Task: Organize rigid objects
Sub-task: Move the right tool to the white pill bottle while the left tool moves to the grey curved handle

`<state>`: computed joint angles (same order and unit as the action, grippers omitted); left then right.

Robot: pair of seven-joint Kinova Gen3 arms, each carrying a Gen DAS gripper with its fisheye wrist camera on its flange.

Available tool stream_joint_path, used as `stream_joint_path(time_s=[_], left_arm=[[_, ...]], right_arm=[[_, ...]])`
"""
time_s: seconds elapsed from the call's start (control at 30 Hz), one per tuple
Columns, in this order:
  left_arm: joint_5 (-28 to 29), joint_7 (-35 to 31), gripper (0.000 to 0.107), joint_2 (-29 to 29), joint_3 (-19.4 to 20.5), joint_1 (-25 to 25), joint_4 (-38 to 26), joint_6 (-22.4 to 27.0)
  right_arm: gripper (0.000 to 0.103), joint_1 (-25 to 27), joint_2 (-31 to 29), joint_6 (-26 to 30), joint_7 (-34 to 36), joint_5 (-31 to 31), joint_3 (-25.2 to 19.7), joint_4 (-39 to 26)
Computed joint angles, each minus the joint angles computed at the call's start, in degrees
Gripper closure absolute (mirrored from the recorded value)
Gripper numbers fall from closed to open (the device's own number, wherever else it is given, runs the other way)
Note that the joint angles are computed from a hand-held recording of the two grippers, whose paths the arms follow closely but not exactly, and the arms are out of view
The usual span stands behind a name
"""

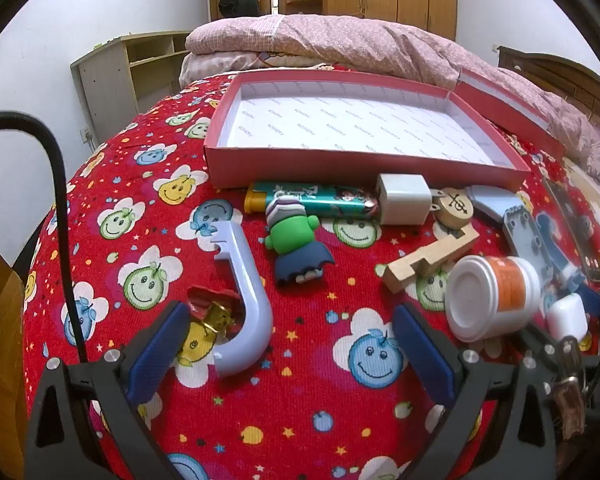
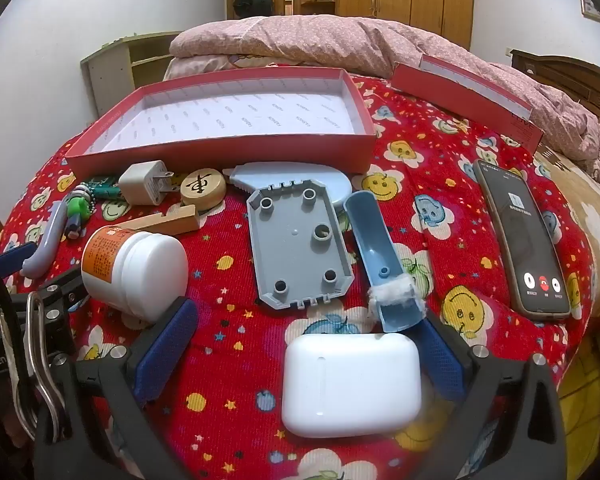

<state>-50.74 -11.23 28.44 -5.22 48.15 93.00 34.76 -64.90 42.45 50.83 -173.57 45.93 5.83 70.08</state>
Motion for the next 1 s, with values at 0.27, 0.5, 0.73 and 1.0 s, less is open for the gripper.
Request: stream_joint_path(time_s=[0.27,0.5,0.73,1.0], left_arm=[[-0.15,0.08,0.005,0.0,0.13,0.03,-0.06,0.3],[-0.34,-0.5,0.005,-1.71,0.36,-0.05,2.08,-0.6],[-3.64,0.7,0.005,-5.02,2.17,0.05,5.39,0.14],[-5.76,3.95,0.005,-8.33,4.04,-1.01,8.85,0.38]], right_arm=[[0.0,0.1,-0.21,-0.33,-0.28,0.22,-0.03,0.38],[0.003,0.39,-2.48,-3.04,-2.18,0.5,-0.05,3.2],[0.003,-0.47,-5.24,-5.04,-5.32,4.08,-0.39,7.0],[0.004,-0.72,-7.13,-6.04,-3.12,5.35,-2.66,7.58]])
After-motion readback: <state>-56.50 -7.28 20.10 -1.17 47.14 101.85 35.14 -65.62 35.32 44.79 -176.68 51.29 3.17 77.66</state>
